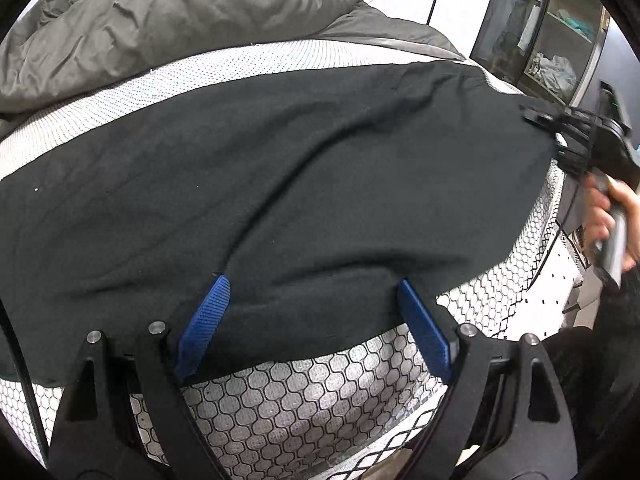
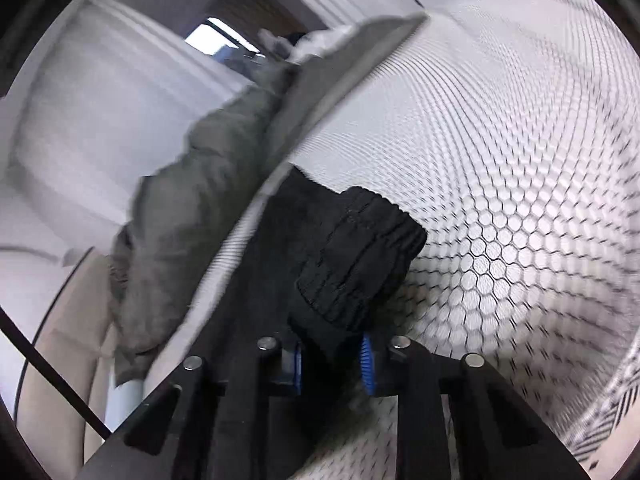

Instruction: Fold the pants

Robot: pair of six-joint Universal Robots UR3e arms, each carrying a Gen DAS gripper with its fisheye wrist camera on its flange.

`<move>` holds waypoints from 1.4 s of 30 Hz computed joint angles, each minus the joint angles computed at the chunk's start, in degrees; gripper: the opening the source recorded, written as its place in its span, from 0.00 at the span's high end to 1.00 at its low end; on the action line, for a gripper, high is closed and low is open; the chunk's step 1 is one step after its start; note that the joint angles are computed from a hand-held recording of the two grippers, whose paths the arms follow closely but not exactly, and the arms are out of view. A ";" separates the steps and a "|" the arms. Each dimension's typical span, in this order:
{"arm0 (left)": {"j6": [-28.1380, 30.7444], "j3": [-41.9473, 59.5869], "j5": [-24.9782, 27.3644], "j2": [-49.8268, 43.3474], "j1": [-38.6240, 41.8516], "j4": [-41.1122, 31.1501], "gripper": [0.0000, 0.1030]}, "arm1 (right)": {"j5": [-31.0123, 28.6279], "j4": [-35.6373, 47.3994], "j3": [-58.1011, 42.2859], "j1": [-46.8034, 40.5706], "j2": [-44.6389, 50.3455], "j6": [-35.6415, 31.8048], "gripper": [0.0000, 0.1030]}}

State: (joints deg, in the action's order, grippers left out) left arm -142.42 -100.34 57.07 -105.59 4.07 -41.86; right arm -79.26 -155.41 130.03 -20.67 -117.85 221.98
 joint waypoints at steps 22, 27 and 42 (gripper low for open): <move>2.30 2.79 -0.50 -1.37 1.00 -4.05 0.16 | -3.17 39.47 -54.30 -0.08 38.26 -32.16 0.09; 2.92 2.58 -0.59 -1.60 0.91 -3.76 0.15 | -5.47 41.18 -59.51 2.19 45.10 -36.49 0.61; 3.37 4.41 -6.56 1.81 6.49 -11.39 0.14 | -27.22 28.68 -55.02 11.25 42.24 -29.75 0.08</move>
State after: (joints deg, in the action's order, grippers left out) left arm -139.05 -95.93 50.52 -103.78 10.55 -53.25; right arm -106.48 -126.73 75.01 -9.42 -75.61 192.23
